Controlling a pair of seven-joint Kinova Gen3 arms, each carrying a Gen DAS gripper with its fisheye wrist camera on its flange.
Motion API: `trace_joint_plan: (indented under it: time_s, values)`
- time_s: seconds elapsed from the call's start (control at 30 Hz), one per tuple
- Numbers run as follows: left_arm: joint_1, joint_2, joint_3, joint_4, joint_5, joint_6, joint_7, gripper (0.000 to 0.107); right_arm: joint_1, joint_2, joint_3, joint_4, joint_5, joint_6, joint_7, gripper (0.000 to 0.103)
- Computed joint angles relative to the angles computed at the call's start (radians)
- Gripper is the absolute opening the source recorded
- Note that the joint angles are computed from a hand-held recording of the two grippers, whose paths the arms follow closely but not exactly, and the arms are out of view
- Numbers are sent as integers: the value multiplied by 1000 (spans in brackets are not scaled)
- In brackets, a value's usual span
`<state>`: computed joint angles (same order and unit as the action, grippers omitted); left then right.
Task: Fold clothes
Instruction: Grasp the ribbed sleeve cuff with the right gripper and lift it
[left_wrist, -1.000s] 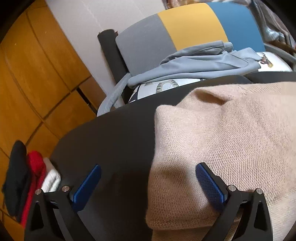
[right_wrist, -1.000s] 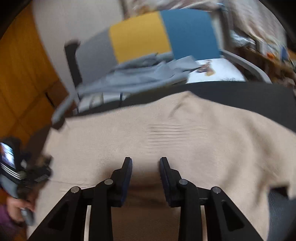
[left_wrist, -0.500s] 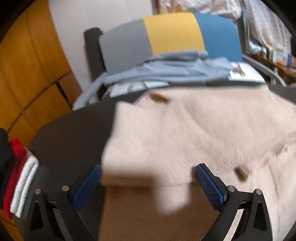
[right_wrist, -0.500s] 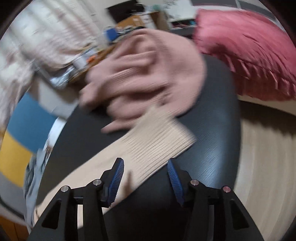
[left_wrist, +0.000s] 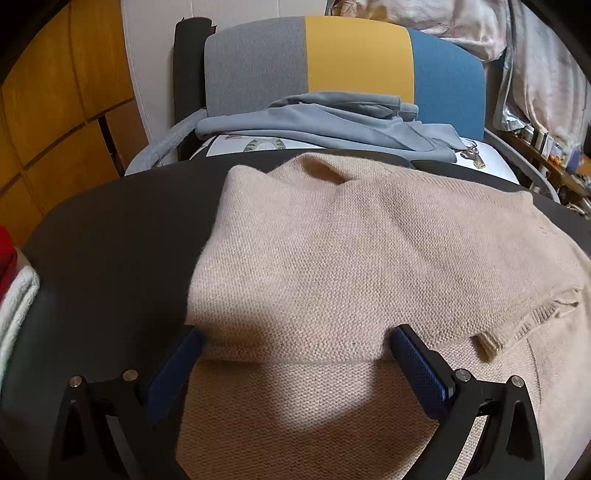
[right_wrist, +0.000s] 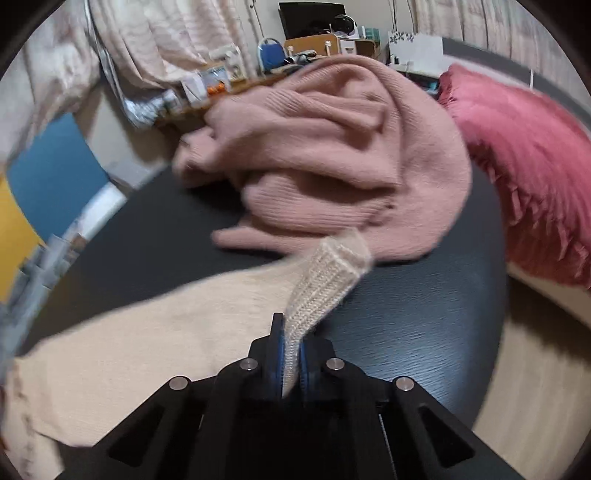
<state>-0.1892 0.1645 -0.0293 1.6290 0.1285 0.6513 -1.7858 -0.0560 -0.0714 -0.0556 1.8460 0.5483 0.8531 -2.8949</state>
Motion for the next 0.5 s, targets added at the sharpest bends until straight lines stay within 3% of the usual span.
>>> trace_joint_plan:
  time_s: [0.13, 0.23, 0.5]
  values:
    - [-19, 5, 5, -5, 43, 13, -27, 103, -20, -20, -21, -32, -15, -128, -1, 5]
    - [-18, 4, 4, -2, 46, 11, -27, 103, -38, -1, -23, -82, -81, -227, 65, 5]
    - [-26, 2, 5, 7, 69, 5, -43, 103, -196, 176, -77, -313, -239, -391, 248, 5]
